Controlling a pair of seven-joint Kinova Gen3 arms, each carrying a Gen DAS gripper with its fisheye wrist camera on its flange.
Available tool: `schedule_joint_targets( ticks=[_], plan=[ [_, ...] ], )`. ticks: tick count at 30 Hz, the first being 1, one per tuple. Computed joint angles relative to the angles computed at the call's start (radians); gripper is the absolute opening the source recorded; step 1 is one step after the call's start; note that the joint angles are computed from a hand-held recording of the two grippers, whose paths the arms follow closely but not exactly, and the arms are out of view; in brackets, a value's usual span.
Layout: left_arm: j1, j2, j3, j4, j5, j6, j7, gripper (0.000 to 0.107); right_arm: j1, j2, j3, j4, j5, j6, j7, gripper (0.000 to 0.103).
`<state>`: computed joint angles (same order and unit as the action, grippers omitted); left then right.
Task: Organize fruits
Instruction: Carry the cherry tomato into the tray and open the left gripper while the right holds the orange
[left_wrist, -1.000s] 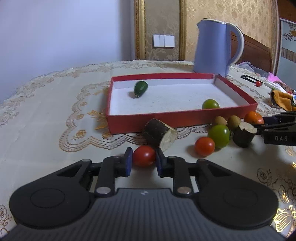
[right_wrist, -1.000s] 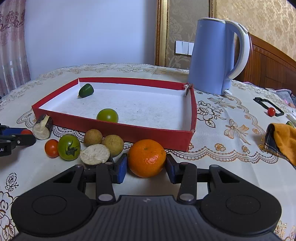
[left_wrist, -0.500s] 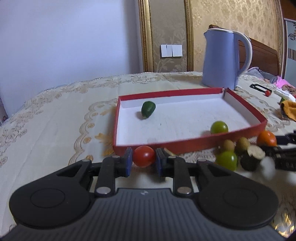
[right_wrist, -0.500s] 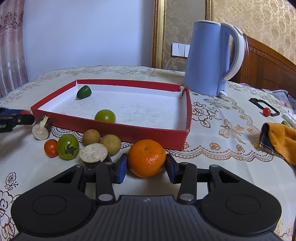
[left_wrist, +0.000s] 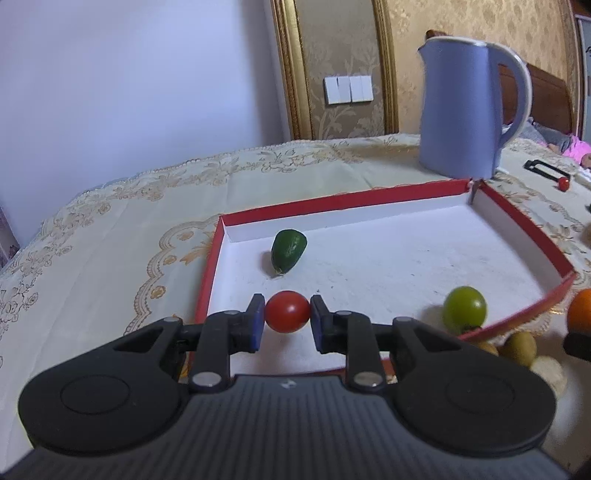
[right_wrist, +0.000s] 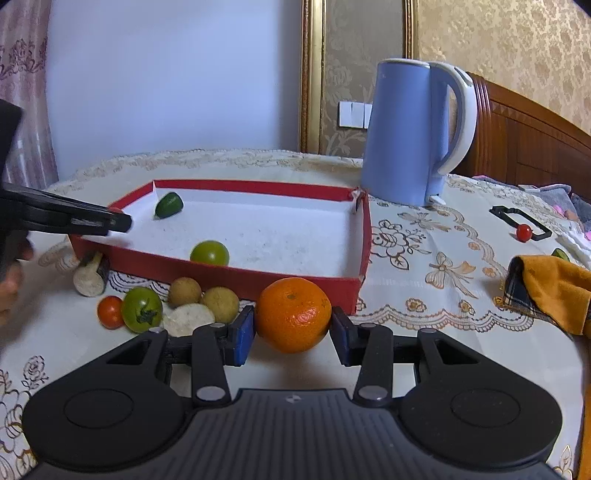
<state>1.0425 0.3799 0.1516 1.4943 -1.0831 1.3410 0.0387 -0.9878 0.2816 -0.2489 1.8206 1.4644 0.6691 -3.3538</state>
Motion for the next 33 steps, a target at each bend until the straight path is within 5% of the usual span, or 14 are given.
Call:
schedule_joint_targets(
  ticks=[8,21,25,27,33],
  plan=[
    [-0.048,0.018,-0.019,-0.045,0.047,-0.029,-0.053,0.024,0.027,-0.022,-0.013,0.022,0.075,-0.054,-0.083,0.043],
    [-0.055,0.045,-0.056,-0.086,0.069,-0.05,-0.088,0.028,0.022,-0.013,-0.019,-0.027,0.067,-0.024,-0.013,0.043],
    [-0.042,0.048,-0.06,-0.093,0.063,-0.025,-0.083,0.05,0.017,-0.011,-0.016,-0.032,0.073,-0.028,-0.011,0.043],
    [-0.023,0.055,-0.063,-0.101,0.047,0.007,-0.083,0.05,0.019,-0.01,-0.015,-0.033,0.074,-0.034,-0.015,0.043],
    [0.104,0.081,-0.102,-0.119,0.022,0.207,0.036,0.078,0.037,-0.005,-0.007,-0.04,0.077,-0.067,-0.022,0.043]
  ],
)
